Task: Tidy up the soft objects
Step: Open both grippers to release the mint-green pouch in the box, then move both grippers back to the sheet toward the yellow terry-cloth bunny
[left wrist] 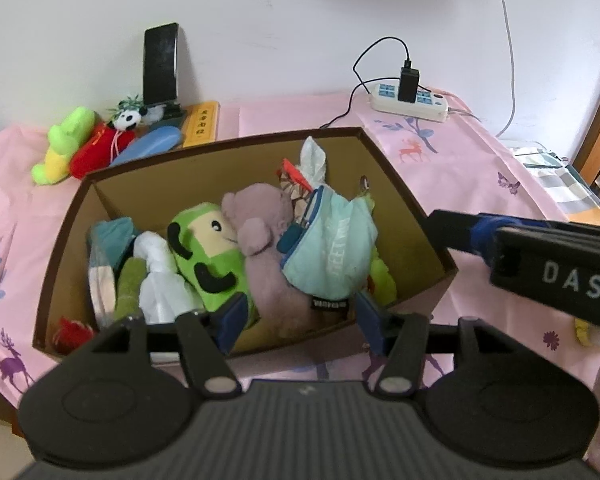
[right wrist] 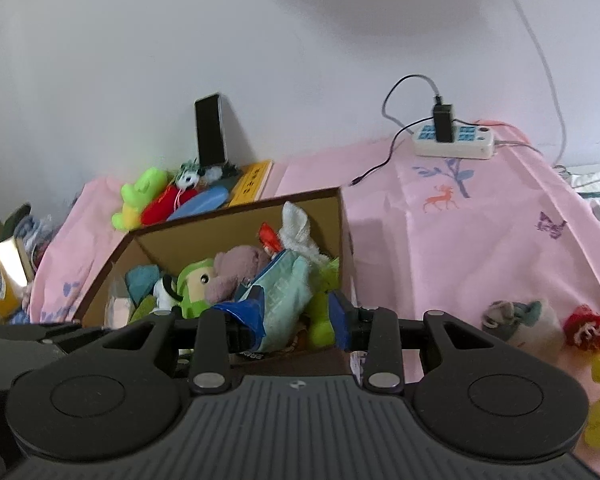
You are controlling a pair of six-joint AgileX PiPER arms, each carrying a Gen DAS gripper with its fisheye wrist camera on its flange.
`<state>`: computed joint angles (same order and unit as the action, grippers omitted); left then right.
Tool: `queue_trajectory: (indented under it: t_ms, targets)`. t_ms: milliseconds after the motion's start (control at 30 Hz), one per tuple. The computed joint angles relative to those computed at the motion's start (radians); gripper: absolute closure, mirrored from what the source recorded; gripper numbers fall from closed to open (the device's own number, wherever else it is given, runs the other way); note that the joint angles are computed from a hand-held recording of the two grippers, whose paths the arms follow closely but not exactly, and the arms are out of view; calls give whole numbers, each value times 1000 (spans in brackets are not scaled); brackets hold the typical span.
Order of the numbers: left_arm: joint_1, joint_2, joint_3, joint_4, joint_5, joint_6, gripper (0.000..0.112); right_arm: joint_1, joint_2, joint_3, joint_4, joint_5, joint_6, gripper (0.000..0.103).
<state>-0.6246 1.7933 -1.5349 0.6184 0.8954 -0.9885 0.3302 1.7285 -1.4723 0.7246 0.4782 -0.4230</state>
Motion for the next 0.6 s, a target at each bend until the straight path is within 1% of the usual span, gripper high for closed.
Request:
queue_trajectory:
  t_ms: [67, 133, 233, 333, 400, 600]
  targets:
    - [-11, 6, -10, 6, 12, -3, 53, -1, -24, 45, 36, -38, -13, 85]
    - [-24, 14, -18, 15, 25, -11, 52, 0, -42, 79, 42, -74, -12, 85]
    - [-37, 25, -32, 11, 35, -13, 51, -3, -59, 108, 31, -93, -12, 84]
    - [-50, 36, -43, 8, 41, -11, 51, -14, -75, 135, 33, -89, -14, 84]
    - [-61, 45, -51, 6, 44, -8, 50, -17, -85, 151, 7, -86, 4, 84]
    - [-107, 74, -72, 49, 64, -31, 47, -38, -105, 196, -31, -64, 30, 84]
